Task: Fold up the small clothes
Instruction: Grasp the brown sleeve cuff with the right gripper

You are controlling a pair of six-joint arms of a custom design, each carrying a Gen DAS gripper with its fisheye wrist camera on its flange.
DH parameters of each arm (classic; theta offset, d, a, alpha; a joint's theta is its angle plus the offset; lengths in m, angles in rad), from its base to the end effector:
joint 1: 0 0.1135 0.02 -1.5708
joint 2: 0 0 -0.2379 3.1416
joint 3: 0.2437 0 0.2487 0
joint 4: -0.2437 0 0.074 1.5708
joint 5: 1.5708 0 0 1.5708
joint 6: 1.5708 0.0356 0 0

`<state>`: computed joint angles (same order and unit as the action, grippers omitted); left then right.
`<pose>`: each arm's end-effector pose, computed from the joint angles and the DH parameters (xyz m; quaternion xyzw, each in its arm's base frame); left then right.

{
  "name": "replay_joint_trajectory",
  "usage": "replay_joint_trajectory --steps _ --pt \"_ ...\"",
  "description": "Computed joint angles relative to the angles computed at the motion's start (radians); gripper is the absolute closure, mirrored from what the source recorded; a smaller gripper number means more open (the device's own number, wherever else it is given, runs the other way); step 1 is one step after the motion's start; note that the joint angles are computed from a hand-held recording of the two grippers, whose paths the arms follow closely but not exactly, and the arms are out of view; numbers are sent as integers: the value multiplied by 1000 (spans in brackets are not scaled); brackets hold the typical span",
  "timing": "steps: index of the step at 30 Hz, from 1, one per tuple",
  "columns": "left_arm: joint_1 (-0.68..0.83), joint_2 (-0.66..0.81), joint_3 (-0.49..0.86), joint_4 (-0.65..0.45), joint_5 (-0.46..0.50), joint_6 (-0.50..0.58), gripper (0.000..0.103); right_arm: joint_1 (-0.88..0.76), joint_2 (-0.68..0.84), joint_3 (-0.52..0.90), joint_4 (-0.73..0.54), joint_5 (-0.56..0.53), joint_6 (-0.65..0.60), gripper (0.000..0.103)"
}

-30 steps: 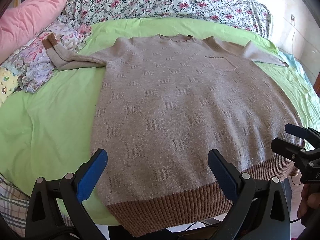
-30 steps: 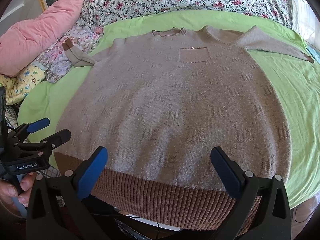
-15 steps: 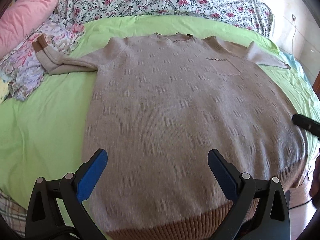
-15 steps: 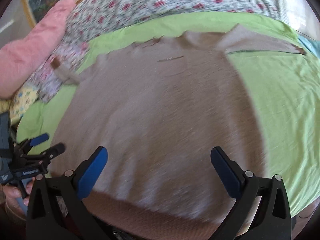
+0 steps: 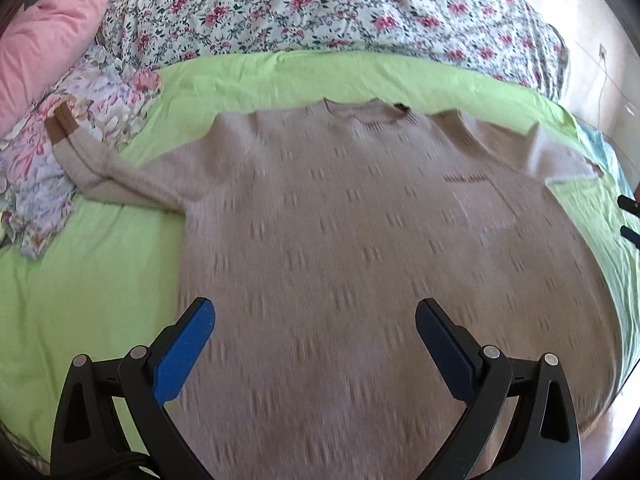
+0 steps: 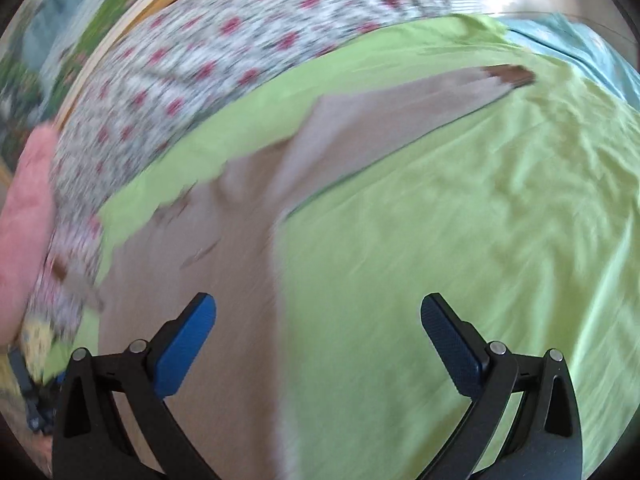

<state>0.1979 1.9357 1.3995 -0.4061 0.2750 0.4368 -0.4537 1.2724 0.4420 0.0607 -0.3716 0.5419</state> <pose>0.4006 0.0705 0.1764 0.1543 0.9303 -0.0283 0.3316 0.2161 -0.0910 0.1286 0.3688 0.8296 0.1868 0.3753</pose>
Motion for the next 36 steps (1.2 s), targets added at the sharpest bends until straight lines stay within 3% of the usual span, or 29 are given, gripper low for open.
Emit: replay_joint_trajectory --steps 5,7,15,17,19,21,22,25,30,36 --pt "-41 102 143 -24 -38 -44 2 -201 322 227 63 -42 -40 22" --pt "-57 140 190 -32 -55 -56 2 -246 457 346 72 -34 -41 24" --pt "-101 276 304 -45 -154 -60 2 -374 933 851 -92 -4 45 49" --pt "-104 316 349 -66 -159 -70 2 -387 984 895 -58 -4 82 63" --pt "-104 334 369 -71 -155 -75 2 -394 1002 913 -42 -21 70 70" --pt "-108 345 380 -76 -152 -77 2 -390 1013 944 -56 -41 56 93" --pt "-109 345 383 -77 -145 -81 2 -384 995 930 -50 -37 45 95" --pt "-109 330 366 -74 -122 -84 2 -361 869 795 68 -77 39 96" --pt "-97 276 301 -54 -76 -81 2 -244 613 607 139 -171 54 97" --pt "-62 261 290 -64 -16 -83 2 63 478 609 131 -237 120 97"
